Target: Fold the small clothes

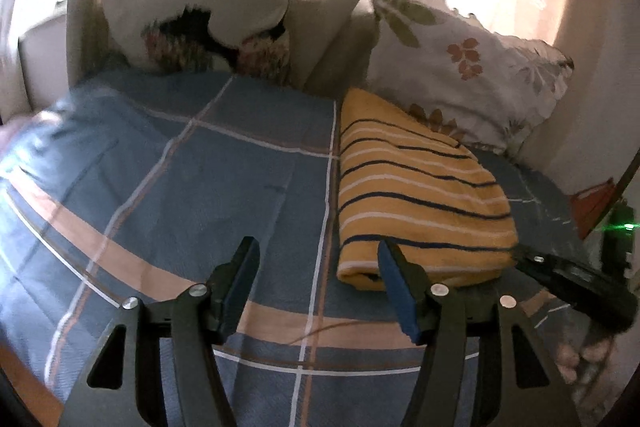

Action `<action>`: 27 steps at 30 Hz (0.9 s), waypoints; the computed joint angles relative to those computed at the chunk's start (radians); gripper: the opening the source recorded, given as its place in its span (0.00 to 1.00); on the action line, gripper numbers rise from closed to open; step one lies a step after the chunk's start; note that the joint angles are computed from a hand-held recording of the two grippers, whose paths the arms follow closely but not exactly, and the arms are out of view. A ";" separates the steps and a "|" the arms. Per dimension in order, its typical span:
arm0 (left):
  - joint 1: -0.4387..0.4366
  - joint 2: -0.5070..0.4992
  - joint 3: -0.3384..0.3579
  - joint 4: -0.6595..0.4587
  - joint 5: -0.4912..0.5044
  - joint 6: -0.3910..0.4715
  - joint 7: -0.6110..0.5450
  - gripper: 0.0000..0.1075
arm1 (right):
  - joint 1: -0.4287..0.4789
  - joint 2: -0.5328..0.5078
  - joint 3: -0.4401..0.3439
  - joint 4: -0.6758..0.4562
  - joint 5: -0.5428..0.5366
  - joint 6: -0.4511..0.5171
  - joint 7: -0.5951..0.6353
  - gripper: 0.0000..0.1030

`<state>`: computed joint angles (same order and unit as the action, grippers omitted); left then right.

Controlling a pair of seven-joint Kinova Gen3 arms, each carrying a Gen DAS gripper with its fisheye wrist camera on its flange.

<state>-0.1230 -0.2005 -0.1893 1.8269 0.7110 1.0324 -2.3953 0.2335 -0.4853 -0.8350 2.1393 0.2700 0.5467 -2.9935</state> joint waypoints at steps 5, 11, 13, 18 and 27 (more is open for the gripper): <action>0.038 -0.102 -0.003 0.060 -0.004 -0.081 -0.021 0.71 | 0.030 -0.068 -0.075 -0.025 -0.022 0.080 0.001 0.58; 0.105 -0.186 -0.035 0.109 -0.013 -0.181 -0.008 0.84 | 0.068 -0.117 -0.114 -0.042 -0.074 0.115 0.065 0.60; 0.127 -0.187 -0.046 0.105 -0.024 -0.188 0.010 0.84 | 0.081 -0.130 -0.118 -0.042 -0.098 0.120 0.086 0.61; 0.153 -0.171 -0.026 0.094 -0.088 -0.194 0.072 0.85 | 0.112 -0.157 -0.124 -0.043 -0.155 0.138 0.132 0.61; 0.148 -0.097 -0.090 0.097 0.020 -0.104 0.060 0.85 | 0.261 -0.161 -0.242 -0.131 -0.208 0.232 0.252 0.66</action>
